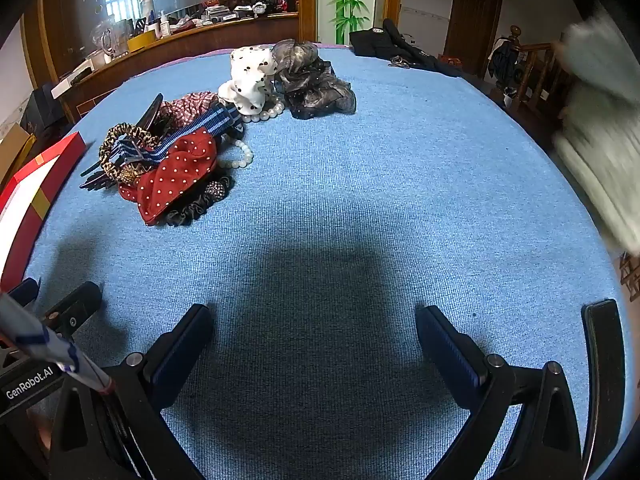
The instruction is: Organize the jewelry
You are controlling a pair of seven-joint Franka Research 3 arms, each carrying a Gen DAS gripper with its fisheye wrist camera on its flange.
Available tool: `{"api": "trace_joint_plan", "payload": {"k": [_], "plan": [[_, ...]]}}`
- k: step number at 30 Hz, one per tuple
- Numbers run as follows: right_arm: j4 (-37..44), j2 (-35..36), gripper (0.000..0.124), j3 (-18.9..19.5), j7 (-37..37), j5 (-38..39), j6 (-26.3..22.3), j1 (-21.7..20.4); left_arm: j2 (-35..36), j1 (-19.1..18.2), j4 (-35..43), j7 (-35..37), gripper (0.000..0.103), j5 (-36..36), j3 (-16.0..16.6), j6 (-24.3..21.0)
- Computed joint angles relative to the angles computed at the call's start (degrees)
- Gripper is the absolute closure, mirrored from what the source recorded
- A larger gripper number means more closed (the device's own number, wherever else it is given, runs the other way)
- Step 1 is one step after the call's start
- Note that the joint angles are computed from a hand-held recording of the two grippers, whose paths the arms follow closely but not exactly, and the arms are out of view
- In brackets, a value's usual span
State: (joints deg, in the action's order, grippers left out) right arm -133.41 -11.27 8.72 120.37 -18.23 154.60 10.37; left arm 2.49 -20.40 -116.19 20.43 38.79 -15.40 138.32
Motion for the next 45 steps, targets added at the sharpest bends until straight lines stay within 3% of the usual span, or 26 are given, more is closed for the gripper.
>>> {"api": "trace_joint_plan", "payload": {"k": [13, 17, 20, 25, 30, 34, 36, 40, 45], "plan": [[0.1, 0.1, 0.021, -0.1, 0.3, 0.0, 0.1, 0.0, -0.4, -0.2, -0.5, -0.5, 0.0, -0.1, -0.1, -0.3], [1.9, 1.8, 0.021, -2.4, -8.4, 6.2, -0.1, 1.8, -1.3, 0.2, -1.6, 3.6, 0.0, -2.9, -0.2, 0.7], [1.4, 1.4, 0.021, -2.2, -8.5, 7.5, 0.1, 1.7, -3.4, 0.3, -3.7, 3.1, 0.0, -3.8, -0.3, 1.7], [-4.2, -4.0, 0.021, -4.9, -17.9, 24.2, 5.5, 5.1, -9.1, 0.3, -7.6, -5.4, 0.0, 6.3, -2.8, 0.0], [-10.3, -14.8, 0.021, 3.7, -8.5, 17.0, 11.1, -3.3, -16.0, 0.9, -11.6, -11.0, 0.0, 11.8, -5.3, -0.6], [-16.9, -24.9, 0.021, 9.7, -3.6, 13.0, 20.9, -8.8, -20.9, 1.6, -14.0, -14.2, 0.0, 15.0, -7.2, -0.4], [-19.0, -26.2, 0.021, 8.4, -6.0, 16.7, 24.5, -6.1, -22.5, 2.0, -14.9, -14.7, 0.0, 16.0, -8.0, -0.1], [-20.9, -26.8, 0.021, 9.2, -6.0, 21.4, 25.4, -5.1, -23.7, 2.2, -15.5, -14.6, 0.0, 16.6, -9.3, -0.6], [-24.1, -27.2, 0.021, 6.6, -6.7, 27.0, 29.4, -1.3, -23.6, 2.0, -16.0, -13.1, 0.0, 14.8, -9.3, -0.2]]}}
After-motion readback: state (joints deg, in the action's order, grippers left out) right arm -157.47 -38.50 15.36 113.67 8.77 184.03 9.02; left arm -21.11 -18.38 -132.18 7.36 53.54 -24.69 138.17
